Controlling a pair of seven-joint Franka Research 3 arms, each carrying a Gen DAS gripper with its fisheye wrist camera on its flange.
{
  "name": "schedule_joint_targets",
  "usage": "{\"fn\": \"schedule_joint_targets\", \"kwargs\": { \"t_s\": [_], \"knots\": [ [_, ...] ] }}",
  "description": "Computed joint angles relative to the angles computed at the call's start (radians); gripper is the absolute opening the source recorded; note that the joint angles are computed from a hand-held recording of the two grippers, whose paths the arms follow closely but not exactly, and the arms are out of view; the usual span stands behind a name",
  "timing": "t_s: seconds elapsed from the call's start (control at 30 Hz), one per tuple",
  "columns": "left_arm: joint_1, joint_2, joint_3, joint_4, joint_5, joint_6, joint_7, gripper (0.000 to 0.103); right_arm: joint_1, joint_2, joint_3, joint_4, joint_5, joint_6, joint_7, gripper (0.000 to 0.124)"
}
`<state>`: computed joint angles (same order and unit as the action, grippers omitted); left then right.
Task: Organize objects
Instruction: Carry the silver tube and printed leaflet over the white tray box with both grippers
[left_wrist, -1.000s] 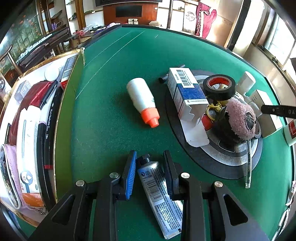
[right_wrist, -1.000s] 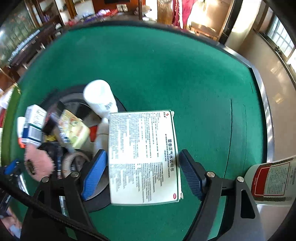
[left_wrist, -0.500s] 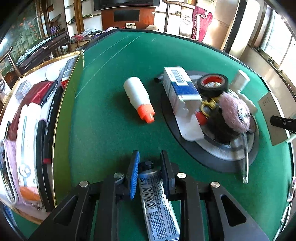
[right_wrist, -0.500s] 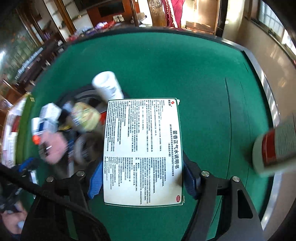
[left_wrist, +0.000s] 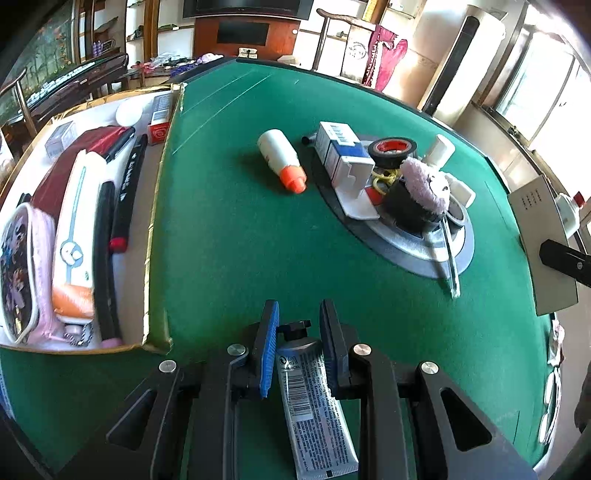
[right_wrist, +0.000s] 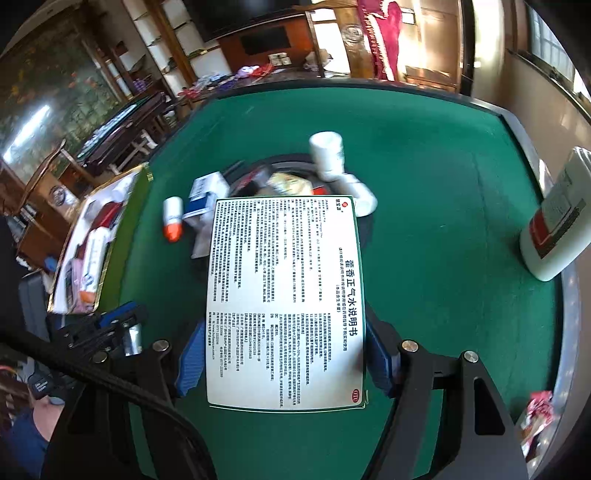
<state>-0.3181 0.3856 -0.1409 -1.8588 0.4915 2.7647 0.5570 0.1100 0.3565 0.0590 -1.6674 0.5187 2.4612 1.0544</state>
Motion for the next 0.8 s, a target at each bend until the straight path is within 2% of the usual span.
{"fn": "schedule_joint_targets", "kwargs": {
  "t_s": [0.07, 0.3, 0.5, 0.57, 0.63, 0.7, 0.8],
  "knots": [
    [0.012, -0.017, -0.008, -0.024, -0.011, 0.018, 0.011, 0.019, 0.017, -0.024, 0.005, -0.039, -0.011, 0.024, -0.003, 0.071],
    [0.023, -0.093, -0.006, -0.095, 0.002, 0.045, 0.015, 0.016, 0.054, -0.05, 0.025, -0.093, -0.003, 0.026, -0.024, 0.071],
    [0.054, -0.199, 0.009, -0.193, 0.049, 0.089, -0.012, 0.016, 0.092, -0.049, 0.043, -0.089, 0.009, 0.029, -0.018, 0.071],
    [0.081, -0.229, -0.001, -0.223, 0.035, 0.101, 0.017, 0.016, 0.108, -0.043, 0.053, -0.079, 0.016, 0.039, -0.018, 0.071],
    [0.124, -0.244, -0.034, -0.251, -0.062, 0.12, 0.116, 0.016, 0.122, -0.036, 0.057, -0.07, 0.017, 0.045, -0.011, 0.071],
    [0.185, -0.241, -0.108, -0.263, -0.289, 0.131, 0.33, 0.016, 0.135, -0.026, 0.058, -0.056, 0.013, 0.046, 0.01, 0.071],
    [0.196, -0.214, -0.137, -0.239, -0.438, 0.109, 0.443, 0.017, 0.152, -0.016, 0.057, -0.047, -0.001, 0.062, 0.039, 0.071]
  ]
}}
